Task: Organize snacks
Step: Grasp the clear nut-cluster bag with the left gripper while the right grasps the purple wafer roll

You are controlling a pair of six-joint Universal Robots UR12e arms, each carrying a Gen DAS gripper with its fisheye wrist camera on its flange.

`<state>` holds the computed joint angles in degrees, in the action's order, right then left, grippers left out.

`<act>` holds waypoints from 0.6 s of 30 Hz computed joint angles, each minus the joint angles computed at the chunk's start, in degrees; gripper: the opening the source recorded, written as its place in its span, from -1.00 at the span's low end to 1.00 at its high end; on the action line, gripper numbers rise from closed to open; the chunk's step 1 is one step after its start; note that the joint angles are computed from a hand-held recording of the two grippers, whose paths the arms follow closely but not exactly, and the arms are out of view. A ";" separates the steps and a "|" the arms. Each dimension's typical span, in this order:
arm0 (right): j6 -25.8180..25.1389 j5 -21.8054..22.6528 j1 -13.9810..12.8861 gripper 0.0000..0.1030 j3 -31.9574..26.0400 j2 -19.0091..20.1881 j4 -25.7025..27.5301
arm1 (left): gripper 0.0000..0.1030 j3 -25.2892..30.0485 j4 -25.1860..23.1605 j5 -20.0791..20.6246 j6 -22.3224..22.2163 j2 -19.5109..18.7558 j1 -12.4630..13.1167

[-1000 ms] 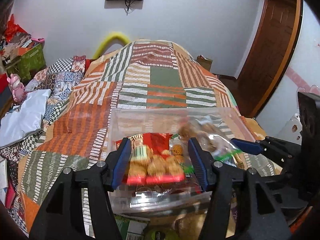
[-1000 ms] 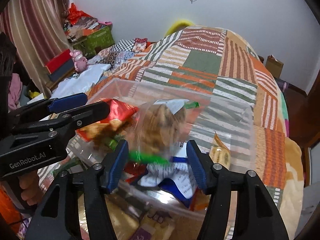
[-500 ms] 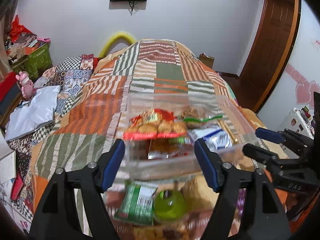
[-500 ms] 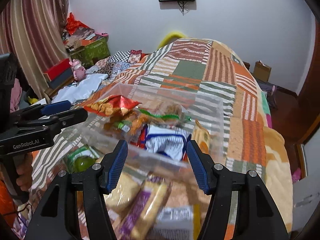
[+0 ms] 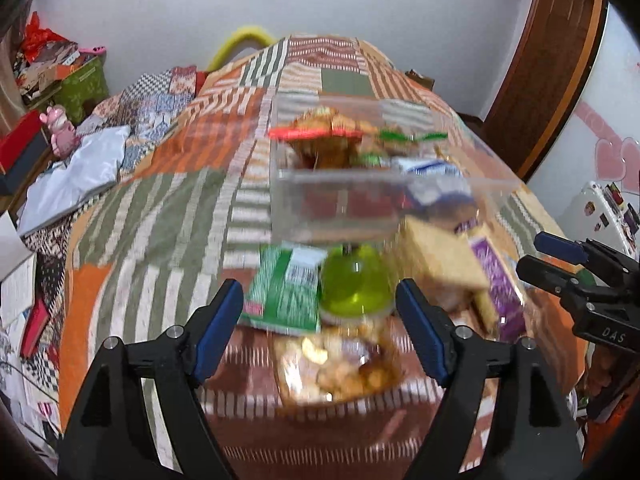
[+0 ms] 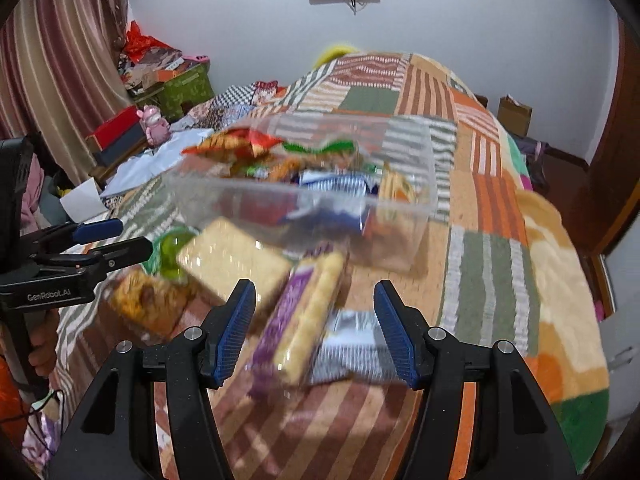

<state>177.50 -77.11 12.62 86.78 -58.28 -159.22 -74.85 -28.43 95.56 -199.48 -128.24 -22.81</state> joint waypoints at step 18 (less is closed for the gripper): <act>0.07 1.77 0.46 -0.29 -1.17 1.65 3.15 | 0.68 -2.46 -0.85 -5.24 -2.30 -0.35 -0.06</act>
